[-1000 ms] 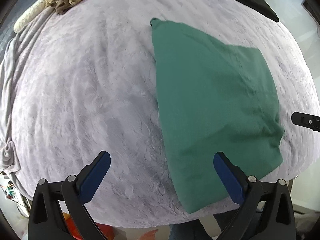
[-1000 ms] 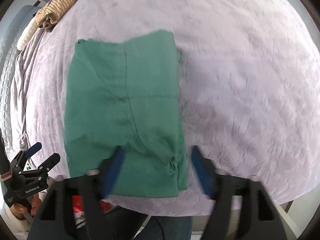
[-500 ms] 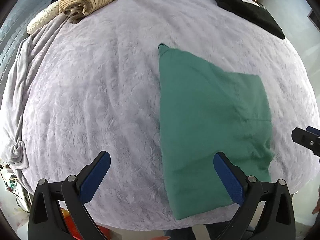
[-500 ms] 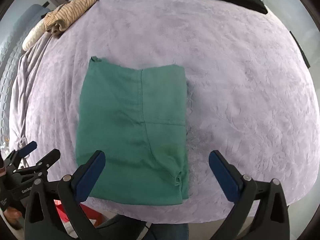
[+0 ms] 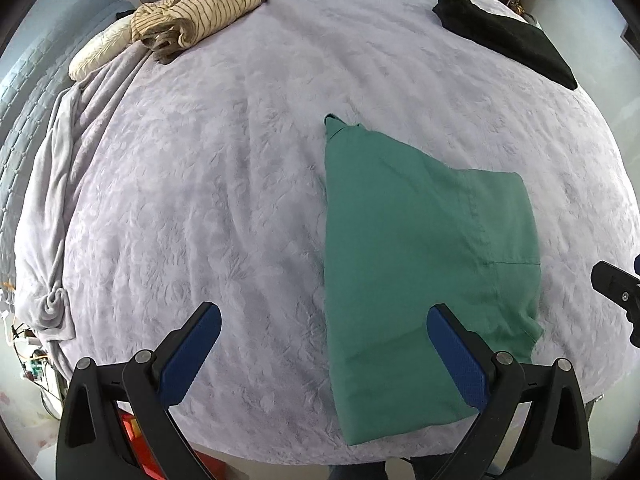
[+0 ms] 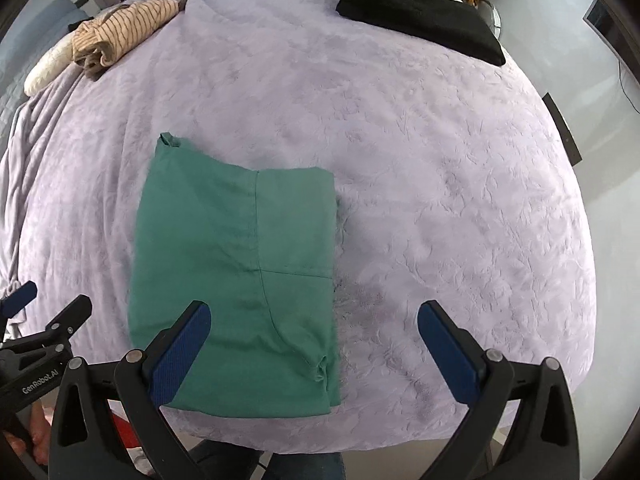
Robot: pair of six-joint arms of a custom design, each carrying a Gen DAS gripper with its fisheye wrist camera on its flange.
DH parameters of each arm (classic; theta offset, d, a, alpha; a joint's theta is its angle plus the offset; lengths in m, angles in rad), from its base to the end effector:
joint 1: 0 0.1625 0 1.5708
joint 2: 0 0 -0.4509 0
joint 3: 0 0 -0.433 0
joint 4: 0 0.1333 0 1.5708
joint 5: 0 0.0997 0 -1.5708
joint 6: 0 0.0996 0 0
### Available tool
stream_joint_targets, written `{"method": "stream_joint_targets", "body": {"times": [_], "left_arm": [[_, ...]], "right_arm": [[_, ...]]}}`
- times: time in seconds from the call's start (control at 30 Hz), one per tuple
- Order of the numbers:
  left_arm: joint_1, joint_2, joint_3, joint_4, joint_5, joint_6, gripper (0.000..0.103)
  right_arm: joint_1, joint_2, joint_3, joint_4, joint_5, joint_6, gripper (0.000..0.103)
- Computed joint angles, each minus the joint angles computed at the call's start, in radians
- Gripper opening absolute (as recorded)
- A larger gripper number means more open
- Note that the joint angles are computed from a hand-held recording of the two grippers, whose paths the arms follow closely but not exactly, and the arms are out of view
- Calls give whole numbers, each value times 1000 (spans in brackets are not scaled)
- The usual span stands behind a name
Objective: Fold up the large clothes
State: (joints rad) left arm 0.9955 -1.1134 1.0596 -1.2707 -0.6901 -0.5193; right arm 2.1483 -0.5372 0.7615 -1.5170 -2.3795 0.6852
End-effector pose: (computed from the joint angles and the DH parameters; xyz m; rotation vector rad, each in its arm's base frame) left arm -0.2115 -0.7123 0.5045 0.1943 2.2466 -0.3141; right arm 0.5353 -0.7093 0.2034 0.0138 -2.3185 0.3231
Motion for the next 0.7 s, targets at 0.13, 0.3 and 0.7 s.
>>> {"method": "stream_joint_targets", "body": {"times": [0.13,0.3,0.7], "left_arm": [[-2,1,0,0,5,-1,103],[-1,3,-2,1,8,-5,103],[-1,3,-3,1,7,-3,103]], "right_arm": [[-2,3,-11,17,-5,11,103],[-1,9,-18,29,1,21,103],[-4,2,-8,25,14,30,103]]}}
